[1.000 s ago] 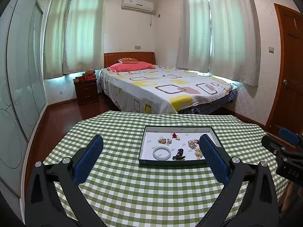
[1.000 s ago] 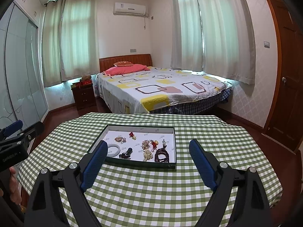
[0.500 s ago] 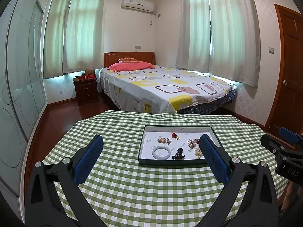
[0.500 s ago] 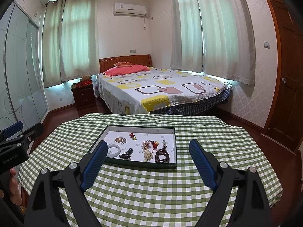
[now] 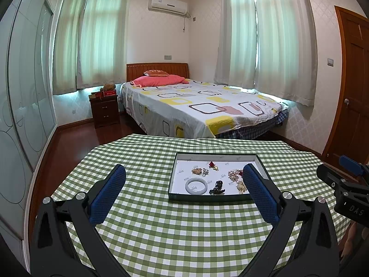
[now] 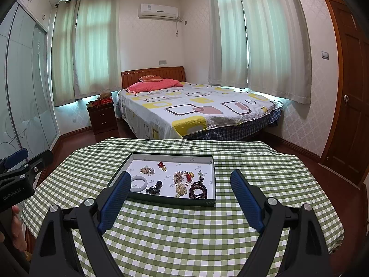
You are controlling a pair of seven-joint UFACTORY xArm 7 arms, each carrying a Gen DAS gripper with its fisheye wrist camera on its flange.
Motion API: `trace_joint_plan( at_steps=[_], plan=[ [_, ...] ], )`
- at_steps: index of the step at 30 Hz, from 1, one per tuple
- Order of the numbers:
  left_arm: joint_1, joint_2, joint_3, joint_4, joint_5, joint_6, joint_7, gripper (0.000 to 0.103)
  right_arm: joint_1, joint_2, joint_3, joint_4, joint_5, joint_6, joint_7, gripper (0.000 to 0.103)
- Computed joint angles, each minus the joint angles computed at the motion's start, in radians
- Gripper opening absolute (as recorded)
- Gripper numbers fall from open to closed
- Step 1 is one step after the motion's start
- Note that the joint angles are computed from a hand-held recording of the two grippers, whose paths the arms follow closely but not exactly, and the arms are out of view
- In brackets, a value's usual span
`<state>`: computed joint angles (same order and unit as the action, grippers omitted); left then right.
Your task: Organize jewelry
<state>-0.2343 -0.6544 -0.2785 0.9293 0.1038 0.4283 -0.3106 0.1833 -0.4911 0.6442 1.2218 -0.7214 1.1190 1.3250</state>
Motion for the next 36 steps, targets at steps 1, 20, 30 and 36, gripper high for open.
trace_joint_plan(
  at_steps=[1,20,30,36],
  plan=[
    [-0.001,0.001,0.001,0.000,-0.001,0.001,0.000,0.099,0.001,0.000,-0.001,0.000,0.000,0.000,0.000,0.085],
    [-0.027,0.003,0.015,-0.011,-0.017,-0.011,0.029,0.099,0.014,0.010,-0.006,0.000,-0.001,0.004,0.005,0.085],
    [0.002,-0.002,-0.004,-0.020,0.001,-0.031,0.013,0.099,0.022,0.014,-0.009,0.002,-0.001,0.010,0.008,0.085],
    [-0.003,0.007,0.005,-0.018,-0.002,-0.026,0.012,0.099,0.031,0.020,-0.013,0.001,0.001,0.011,0.007,0.085]
  ],
)
